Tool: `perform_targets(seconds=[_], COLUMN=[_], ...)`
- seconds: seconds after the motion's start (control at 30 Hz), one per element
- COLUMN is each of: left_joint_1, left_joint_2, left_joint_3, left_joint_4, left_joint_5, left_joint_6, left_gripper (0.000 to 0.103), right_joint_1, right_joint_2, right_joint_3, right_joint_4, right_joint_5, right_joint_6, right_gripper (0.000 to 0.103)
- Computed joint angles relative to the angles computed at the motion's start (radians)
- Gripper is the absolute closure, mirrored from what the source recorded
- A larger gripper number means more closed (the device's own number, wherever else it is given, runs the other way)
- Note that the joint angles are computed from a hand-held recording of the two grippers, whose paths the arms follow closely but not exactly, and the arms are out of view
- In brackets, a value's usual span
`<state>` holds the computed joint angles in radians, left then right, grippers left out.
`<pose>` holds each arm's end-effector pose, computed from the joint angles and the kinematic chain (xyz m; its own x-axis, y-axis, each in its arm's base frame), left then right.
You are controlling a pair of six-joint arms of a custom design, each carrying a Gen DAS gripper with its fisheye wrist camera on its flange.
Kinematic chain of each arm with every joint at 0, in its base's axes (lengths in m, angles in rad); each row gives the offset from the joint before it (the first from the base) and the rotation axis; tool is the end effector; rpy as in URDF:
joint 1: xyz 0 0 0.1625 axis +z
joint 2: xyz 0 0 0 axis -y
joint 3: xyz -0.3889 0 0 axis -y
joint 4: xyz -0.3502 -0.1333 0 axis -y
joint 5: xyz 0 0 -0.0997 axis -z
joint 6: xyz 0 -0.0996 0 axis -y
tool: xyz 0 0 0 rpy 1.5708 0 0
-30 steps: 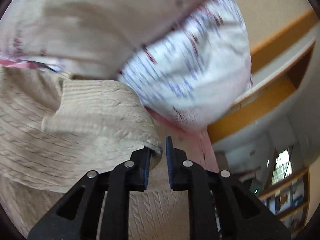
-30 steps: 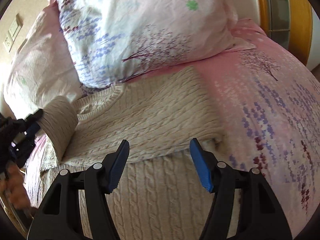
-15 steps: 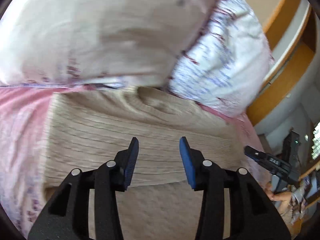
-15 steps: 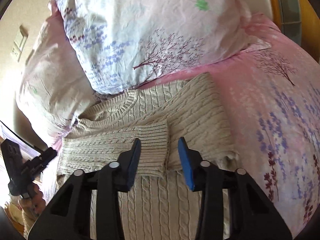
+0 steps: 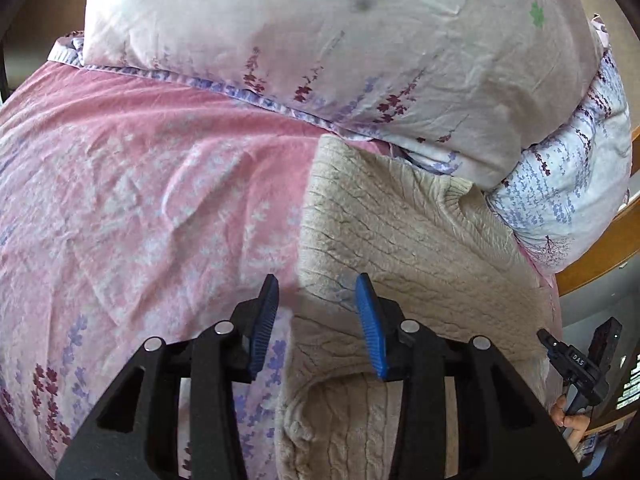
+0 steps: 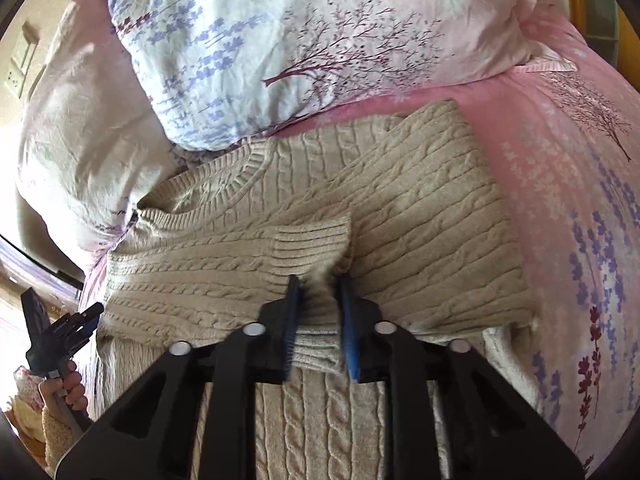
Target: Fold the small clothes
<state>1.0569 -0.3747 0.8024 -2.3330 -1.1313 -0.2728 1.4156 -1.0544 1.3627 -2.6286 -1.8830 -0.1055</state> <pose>-0.2424 -0.7868 0.1072 -0.9502 0.0896 -0.2986 0.2163 0.8792 -0.4244 -0.0011 -0.6712 0.3930 -0.9147 0.2757 0.2953 0.0169 0.7565 -0.6538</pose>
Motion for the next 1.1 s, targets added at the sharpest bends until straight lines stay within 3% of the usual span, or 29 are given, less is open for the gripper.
perform_targets(seconds=[0.07,0.13,0.23,0.3,0.37,0.5,0.63,0.7,0.8,0.83,0.9,1.0,1.1], left_joint_1=[-0.006,-0.013,-0.006,-0.002,-0.003,-0.003,-0.004,-0.001,-0.002,-0.003,-0.005,-0.012,-0.023], left_joint_2=[0.011,0.019,0.002,-0.007,-0.01,-0.014,-0.025,-0.027,-0.032,-0.035,-0.051,-0.113,-0.201], left_joint_3=[-0.001,0.002,0.039,0.055,0.067,0.079,0.091,0.089,0.099,0.102,0.12,0.215,0.355], left_joint_4=[-0.009,-0.027,-0.084,-0.108,-0.122,-0.131,-0.123,-0.112,-0.123,-0.121,-0.12,-0.162,-0.23], left_joint_5=[0.005,0.03,0.003,-0.012,-0.007,-0.001,0.002,-0.003,-0.004,-0.005,-0.017,-0.045,-0.083], left_joint_6=[-0.002,0.013,0.007,0.003,0.005,0.012,0.01,-0.009,-0.007,-0.008,-0.02,-0.004,0.034], left_gripper=[0.071,0.082,0.092,0.094,0.094,0.094,0.085,0.084,0.083,0.082,0.08,0.07,0.058], right_joint_1=[0.01,0.029,0.056,0.081,0.09,0.055,0.064,0.066,0.06,0.056,0.046,0.041,0.029], right_joint_2=[0.006,0.013,0.004,0.025,0.072,0.113,0.066,0.036,0.03,0.043,0.051,-0.01,-0.099], right_joint_3=[0.002,0.009,0.048,0.049,-0.003,-0.078,-0.005,0.027,0.024,0.0,-0.003,0.056,0.154], right_joint_4=[-0.026,-0.106,-0.301,-0.404,-0.374,-0.155,-0.26,-0.277,-0.181,-0.118,-0.097,-0.109,-0.165], right_joint_5=[-0.011,-0.022,0.047,0.015,-0.096,-0.203,-0.188,-0.122,-0.08,-0.089,-0.084,-0.034,0.008], right_joint_6=[-0.029,-0.082,-0.181,-0.252,-0.269,-0.137,-0.127,-0.139,-0.134,-0.117,-0.105,-0.067,-0.095], right_gripper=[0.093,0.094,0.094,0.094,0.094,0.093,0.081,0.079,0.078,0.068,0.067,0.065,0.059])
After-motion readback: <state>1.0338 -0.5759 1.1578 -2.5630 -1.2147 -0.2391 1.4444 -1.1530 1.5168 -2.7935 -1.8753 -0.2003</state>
